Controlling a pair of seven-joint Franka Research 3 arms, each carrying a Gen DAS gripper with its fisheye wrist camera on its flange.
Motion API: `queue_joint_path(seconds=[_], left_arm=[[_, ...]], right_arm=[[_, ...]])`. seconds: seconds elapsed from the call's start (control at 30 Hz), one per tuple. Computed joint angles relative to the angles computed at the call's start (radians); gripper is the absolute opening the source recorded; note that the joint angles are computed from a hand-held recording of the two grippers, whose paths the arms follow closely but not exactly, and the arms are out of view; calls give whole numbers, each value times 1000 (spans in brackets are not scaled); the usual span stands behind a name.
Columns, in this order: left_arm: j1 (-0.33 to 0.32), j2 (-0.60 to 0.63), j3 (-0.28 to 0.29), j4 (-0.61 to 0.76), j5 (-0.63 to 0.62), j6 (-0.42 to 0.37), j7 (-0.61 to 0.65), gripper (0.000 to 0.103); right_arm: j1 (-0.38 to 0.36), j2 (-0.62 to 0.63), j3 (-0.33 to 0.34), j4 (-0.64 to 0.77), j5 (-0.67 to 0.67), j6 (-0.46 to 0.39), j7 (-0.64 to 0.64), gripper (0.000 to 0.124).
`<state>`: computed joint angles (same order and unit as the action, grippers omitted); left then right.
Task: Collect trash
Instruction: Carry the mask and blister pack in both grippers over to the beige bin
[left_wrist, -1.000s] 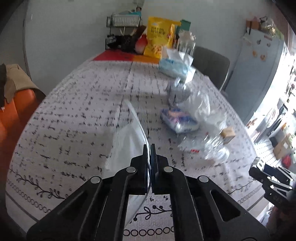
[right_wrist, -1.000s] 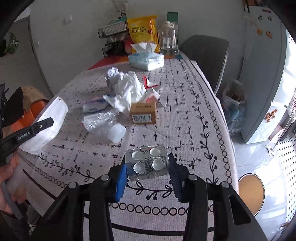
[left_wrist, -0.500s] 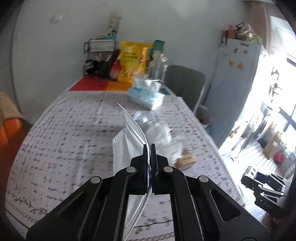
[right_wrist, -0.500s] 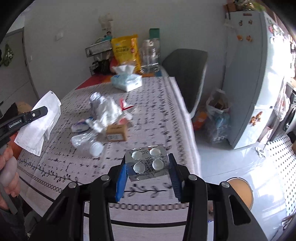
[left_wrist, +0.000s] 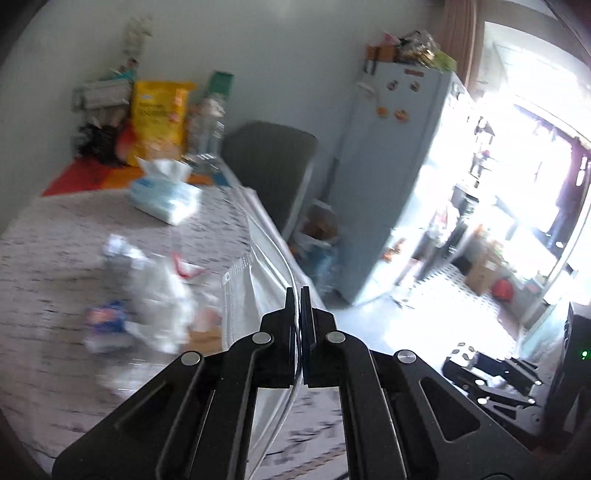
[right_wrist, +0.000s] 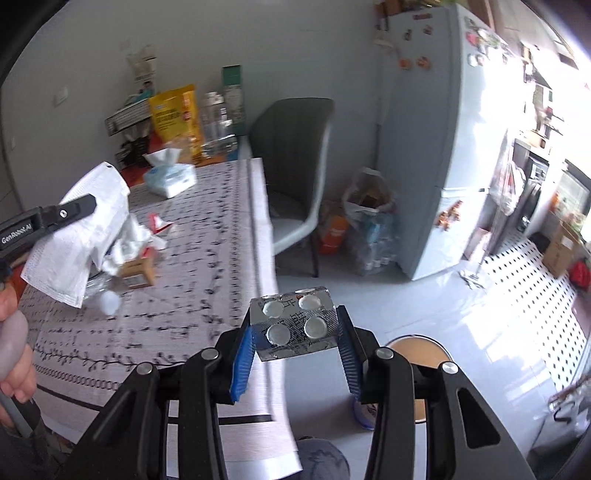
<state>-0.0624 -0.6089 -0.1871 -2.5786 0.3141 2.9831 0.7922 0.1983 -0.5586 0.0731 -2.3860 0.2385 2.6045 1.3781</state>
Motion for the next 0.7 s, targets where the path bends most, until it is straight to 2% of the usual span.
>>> queue_joint_path(seconds=[0.2,0.33,0.5,0.7], left_arm=[[-148,195,58,112,-79,14,88,3],[-213,297,79,176,-150,9,161,3],[-239,385,63,229,-226,-9,226,3],[-213,493,9,307,-241,-61,232,3]], right_arm=[[-57,18,-20,-7,-19,33,27,41],[-90,46,-33,-5,-29,45,46,41],[-110,90,-62,-4,-20,76,36,41],[-126,173,-108,-2,26,95,8,41]])
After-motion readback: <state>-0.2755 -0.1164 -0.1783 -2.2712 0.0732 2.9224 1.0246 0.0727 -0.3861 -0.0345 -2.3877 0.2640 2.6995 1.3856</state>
